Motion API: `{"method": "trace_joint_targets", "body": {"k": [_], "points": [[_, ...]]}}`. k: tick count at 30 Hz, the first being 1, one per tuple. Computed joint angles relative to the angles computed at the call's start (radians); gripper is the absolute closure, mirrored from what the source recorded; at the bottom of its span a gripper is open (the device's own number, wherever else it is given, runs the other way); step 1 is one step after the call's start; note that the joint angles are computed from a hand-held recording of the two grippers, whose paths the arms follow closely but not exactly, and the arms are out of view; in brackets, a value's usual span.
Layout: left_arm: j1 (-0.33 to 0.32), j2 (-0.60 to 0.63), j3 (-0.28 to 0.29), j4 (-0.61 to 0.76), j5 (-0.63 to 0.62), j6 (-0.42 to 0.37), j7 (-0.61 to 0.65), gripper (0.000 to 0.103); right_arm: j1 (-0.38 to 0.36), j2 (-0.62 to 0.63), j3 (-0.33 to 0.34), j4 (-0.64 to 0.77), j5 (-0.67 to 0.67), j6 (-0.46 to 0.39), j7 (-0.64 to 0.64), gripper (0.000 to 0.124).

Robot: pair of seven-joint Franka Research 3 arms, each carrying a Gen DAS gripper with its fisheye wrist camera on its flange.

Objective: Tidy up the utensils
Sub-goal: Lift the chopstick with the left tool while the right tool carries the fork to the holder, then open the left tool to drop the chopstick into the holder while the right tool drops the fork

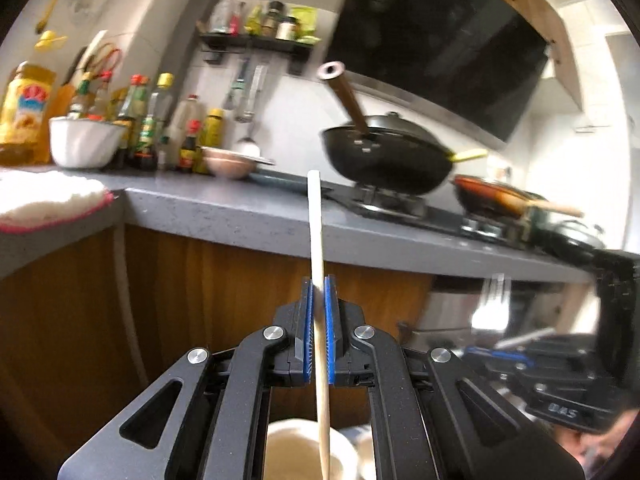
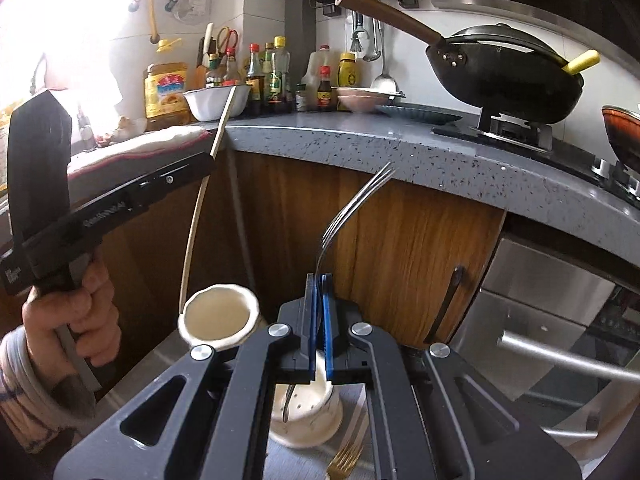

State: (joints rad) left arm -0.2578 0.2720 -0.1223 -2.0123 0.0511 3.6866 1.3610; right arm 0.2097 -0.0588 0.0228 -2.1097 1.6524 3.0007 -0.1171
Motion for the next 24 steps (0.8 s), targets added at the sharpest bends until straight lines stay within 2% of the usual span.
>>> {"method": "trace_joint_targets", "body": {"k": [4, 6, 11, 16, 18, 22, 24], "points": [[-0.045, 0.071, 0.033, 0.035, -0.073, 0.022, 0.068, 0.097, 0.006, 0.061, 0.011, 0.039, 0.034, 0.033, -0.065, 0.122], [-0.06, 0.091, 0.043, 0.029, -0.094, 0.037, 0.099, 0.097, 0.007, 0.091, 0.016, 0.043, 0.009, 0.039, -0.056, 0.122], [-0.074, 0.109, 0.045, -0.017, -0.118, 0.06, 0.149, 0.097, 0.014, 0.136, 0.031, 0.038, -0.001, 0.057, -0.089, 0.122], [-0.098, 0.096, 0.056, -0.054, -0.192, 0.03, 0.186, 0.097, 0.023, 0.172, 0.045, 0.026, -0.05, 0.085, -0.067, 0.122], [-0.121, 0.088, 0.071, -0.063, -0.238, 0.013, 0.219, 0.097, 0.025, 0.179, 0.051, 0.033, 0.006, 0.097, -0.126, 0.122], [-0.133, 0.079, 0.075, -0.058, -0.272, -0.036, 0.235, 0.097, 0.035, 0.188, 0.054, 0.041, -0.03, 0.117, -0.092, 0.122], [-0.176, 0.08, 0.108, -0.045, -0.334, -0.052, 0.282, 0.097, 0.037, 0.198, 0.055, 0.044, -0.087, 0.126, -0.027, 0.122]]}}
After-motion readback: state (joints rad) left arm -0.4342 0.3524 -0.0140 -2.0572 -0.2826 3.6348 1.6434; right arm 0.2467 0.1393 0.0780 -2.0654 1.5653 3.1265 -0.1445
